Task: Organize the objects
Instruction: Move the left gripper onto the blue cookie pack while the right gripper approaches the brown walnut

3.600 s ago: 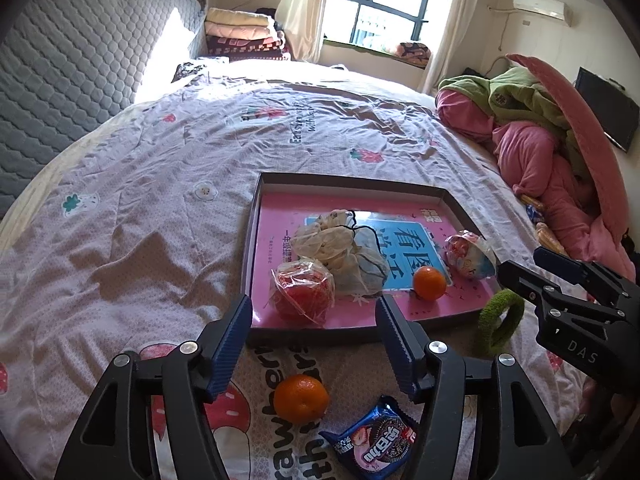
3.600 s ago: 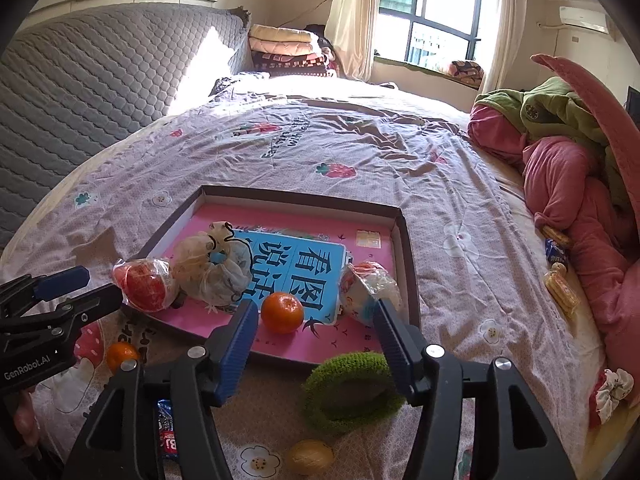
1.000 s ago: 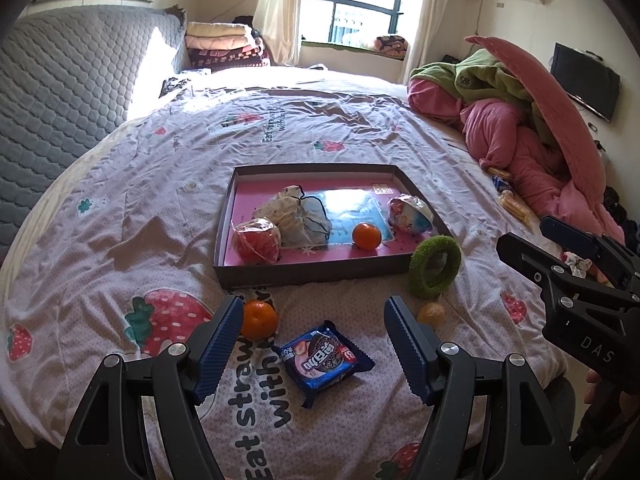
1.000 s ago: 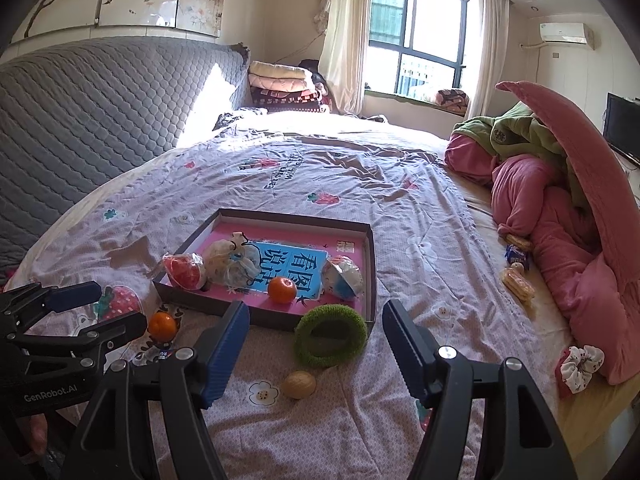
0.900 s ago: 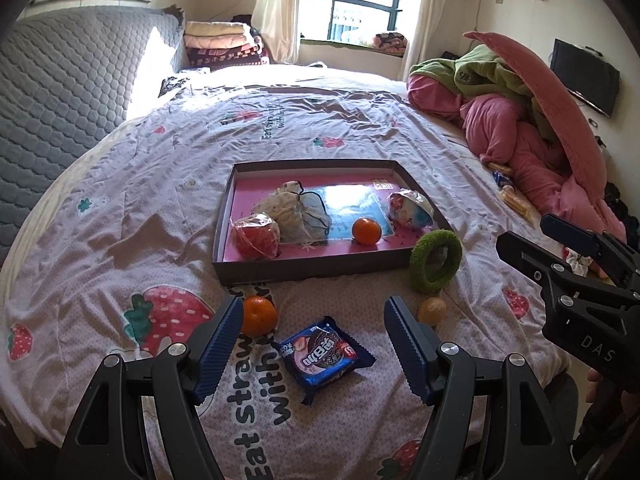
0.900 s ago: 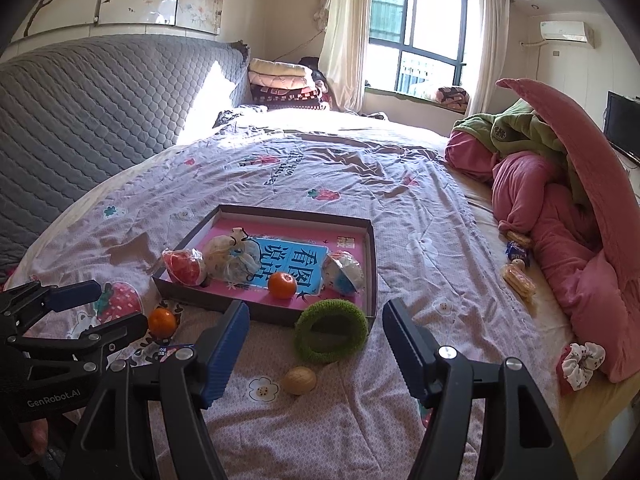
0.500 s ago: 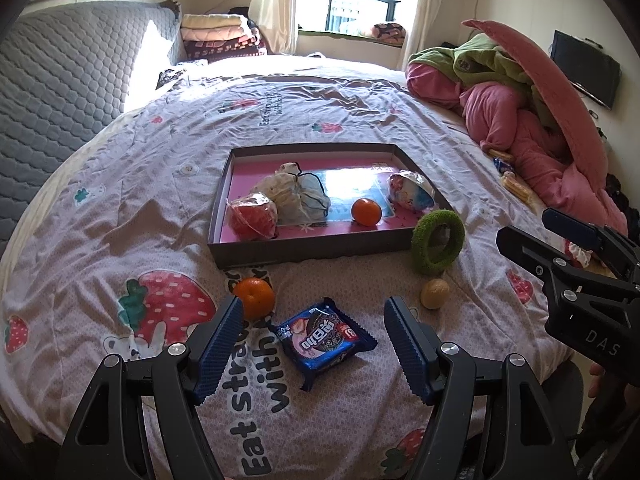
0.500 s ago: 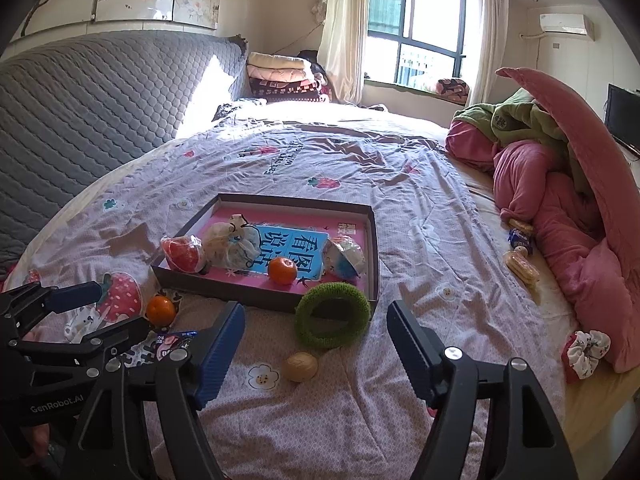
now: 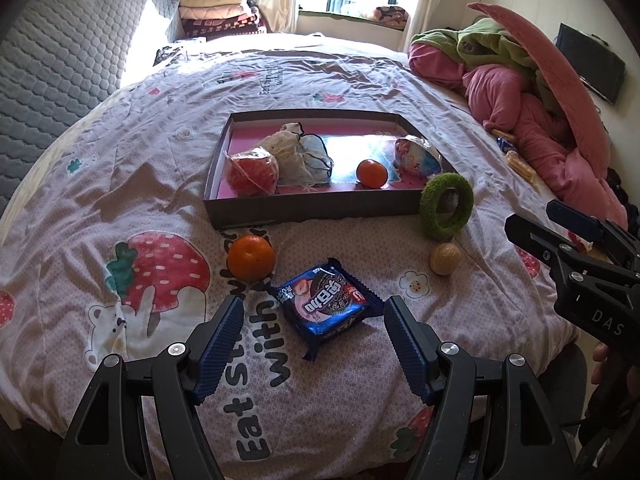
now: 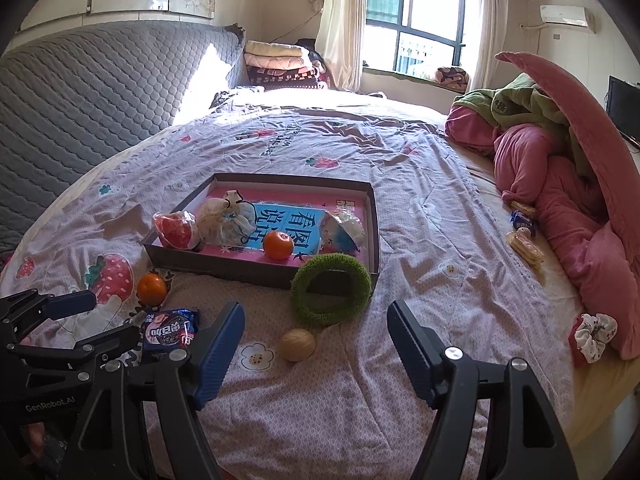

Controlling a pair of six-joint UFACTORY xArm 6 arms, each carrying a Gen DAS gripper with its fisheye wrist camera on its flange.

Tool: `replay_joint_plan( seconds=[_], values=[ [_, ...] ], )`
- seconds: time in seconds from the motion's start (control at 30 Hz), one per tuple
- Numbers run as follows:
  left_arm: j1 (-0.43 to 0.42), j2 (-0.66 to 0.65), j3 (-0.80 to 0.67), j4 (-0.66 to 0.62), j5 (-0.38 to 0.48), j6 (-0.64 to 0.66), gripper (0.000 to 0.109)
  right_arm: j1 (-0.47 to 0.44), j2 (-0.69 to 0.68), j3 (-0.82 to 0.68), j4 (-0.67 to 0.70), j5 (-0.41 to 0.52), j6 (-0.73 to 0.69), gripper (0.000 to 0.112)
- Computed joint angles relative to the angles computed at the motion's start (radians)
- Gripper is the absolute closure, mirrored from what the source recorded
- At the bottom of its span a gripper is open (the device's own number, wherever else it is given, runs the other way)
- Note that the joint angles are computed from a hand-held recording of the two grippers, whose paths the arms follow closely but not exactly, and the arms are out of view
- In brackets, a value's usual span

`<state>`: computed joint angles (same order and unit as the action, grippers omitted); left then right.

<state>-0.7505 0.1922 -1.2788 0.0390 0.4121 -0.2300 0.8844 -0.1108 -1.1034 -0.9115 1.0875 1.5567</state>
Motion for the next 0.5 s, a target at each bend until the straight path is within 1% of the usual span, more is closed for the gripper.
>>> replay_joint_plan(
  seconds=[0.27, 0.5],
  values=[
    [-0.002, -0.006, 0.042, 0.009, -0.013, 0.022, 0.034, 0.003, -0.003, 0.023, 0.017, -0.007, -0.001, 0.039],
    [0.006, -0.015, 0.088, -0.059, -0.063, 0.101, 0.034, -0.001, 0.0, 0.037, 0.034, -0.026, -0.006, 0.039]
  ],
)
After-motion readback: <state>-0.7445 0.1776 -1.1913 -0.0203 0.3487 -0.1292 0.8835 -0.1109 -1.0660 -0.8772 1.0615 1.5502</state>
